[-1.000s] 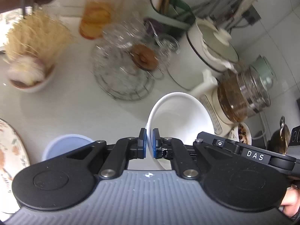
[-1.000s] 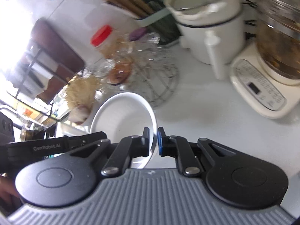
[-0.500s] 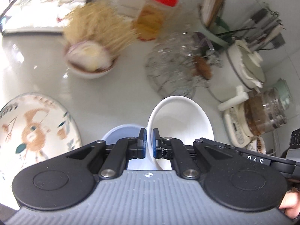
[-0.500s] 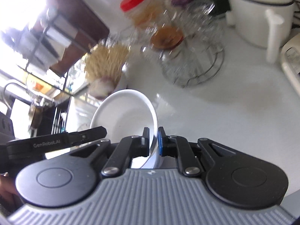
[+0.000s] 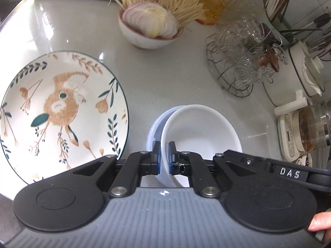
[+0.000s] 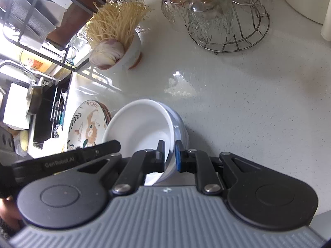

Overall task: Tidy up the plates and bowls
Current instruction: 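Carry the white bowl with both grippers and lower it into the blue bowls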

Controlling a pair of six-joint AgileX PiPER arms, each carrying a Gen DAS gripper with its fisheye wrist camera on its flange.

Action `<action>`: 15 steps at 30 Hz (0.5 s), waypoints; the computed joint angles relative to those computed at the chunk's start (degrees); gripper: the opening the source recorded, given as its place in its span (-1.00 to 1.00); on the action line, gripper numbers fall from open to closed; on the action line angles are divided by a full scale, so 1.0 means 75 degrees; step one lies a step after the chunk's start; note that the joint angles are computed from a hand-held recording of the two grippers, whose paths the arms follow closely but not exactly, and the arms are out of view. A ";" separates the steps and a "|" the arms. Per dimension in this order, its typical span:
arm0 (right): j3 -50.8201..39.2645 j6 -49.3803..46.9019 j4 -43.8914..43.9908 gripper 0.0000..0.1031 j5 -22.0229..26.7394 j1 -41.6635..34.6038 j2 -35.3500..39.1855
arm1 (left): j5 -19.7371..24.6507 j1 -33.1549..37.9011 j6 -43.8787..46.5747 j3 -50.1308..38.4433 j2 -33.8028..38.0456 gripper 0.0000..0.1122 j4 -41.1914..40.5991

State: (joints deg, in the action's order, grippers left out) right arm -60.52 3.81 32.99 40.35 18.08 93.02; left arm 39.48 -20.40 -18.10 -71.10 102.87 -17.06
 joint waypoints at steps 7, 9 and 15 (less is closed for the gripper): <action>-0.0213 -0.0176 0.0097 -0.72 0.0037 -0.0036 0.0082 | 0.0160 -0.0042 -0.0444 -0.0114 -0.0030 -0.85 0.0411; -0.0270 -0.0247 0.0173 -0.69 0.0059 -0.0065 0.0101 | 0.0194 0.0010 -0.0460 -0.0126 -0.0050 -0.76 0.0382; -0.0320 -0.0942 0.0523 0.02 0.0058 -0.0173 0.0127 | 0.0116 0.0055 -0.0659 0.0037 -0.0226 -0.44 0.0394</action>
State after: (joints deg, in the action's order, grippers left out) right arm -62.92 -3.26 36.91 40.79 16.79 93.97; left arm 40.35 -19.99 -23.04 -70.83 101.17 -14.11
